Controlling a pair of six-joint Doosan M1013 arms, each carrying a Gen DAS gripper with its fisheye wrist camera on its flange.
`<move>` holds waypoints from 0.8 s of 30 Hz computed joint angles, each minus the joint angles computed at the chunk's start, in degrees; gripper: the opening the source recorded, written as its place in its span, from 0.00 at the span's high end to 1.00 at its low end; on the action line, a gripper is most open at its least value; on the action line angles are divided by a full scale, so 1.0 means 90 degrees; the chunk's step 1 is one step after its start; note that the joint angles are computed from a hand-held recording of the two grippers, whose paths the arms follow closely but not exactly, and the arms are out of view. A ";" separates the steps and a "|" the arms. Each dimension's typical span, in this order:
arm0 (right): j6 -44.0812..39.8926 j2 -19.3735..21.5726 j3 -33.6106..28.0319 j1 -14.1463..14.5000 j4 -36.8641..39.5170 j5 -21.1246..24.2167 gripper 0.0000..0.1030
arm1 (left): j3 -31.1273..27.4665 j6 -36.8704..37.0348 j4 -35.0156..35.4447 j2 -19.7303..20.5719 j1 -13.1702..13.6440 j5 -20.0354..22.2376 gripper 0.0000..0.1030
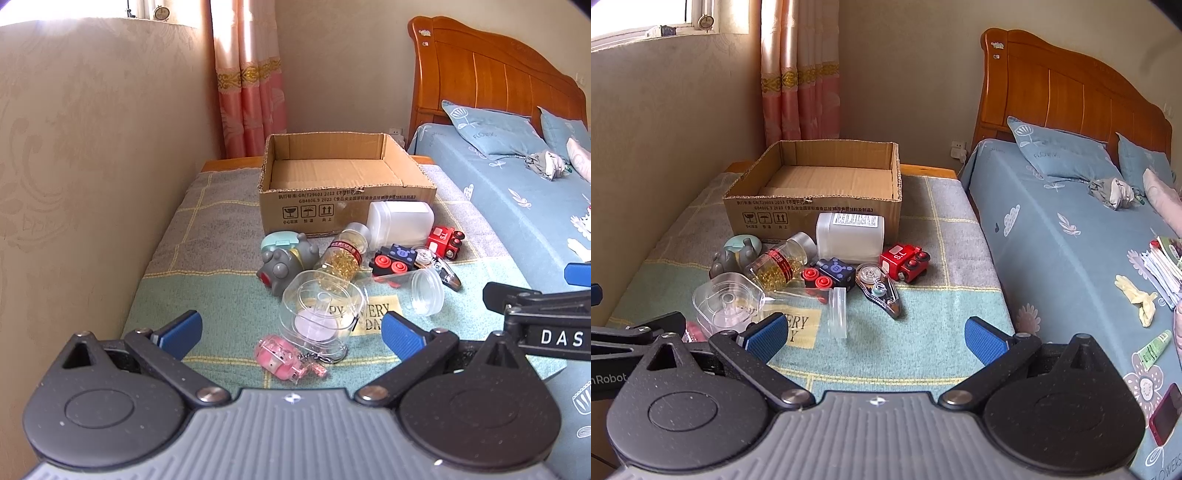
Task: Organize rigid objects
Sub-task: 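Move both tools toward the scattered items on the bed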
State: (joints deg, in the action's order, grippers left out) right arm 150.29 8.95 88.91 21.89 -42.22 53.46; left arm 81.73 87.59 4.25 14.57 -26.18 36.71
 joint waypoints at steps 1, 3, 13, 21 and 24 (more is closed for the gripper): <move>-0.0011 0.0003 -0.0005 -0.0001 0.0000 0.0001 0.00 | 0.0001 0.0009 -0.0010 0.0002 0.0001 -0.0011 0.01; -0.0025 0.0006 -0.0011 0.0001 -0.0022 0.0001 0.00 | 0.0012 0.0038 -0.0016 0.0002 0.0003 -0.0054 0.01; -0.0188 0.0087 -0.0058 -0.0046 0.0002 -0.0087 0.00 | 0.0102 0.0356 -0.0158 0.0041 0.0046 -0.0419 0.01; -0.0395 0.0095 0.0001 -0.0164 0.0167 -0.0419 0.00 | 0.0124 0.1522 -0.0994 0.0125 0.0180 -0.0511 0.01; -0.0441 0.0086 0.0053 -0.0224 0.0155 -0.0582 0.00 | 0.0104 0.2235 -0.1614 0.0184 0.0273 -0.0414 0.01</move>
State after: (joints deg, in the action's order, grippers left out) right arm 146.32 9.73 89.38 19.87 -40.83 48.23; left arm 82.66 107.71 -10.27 16.23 -23.72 32.99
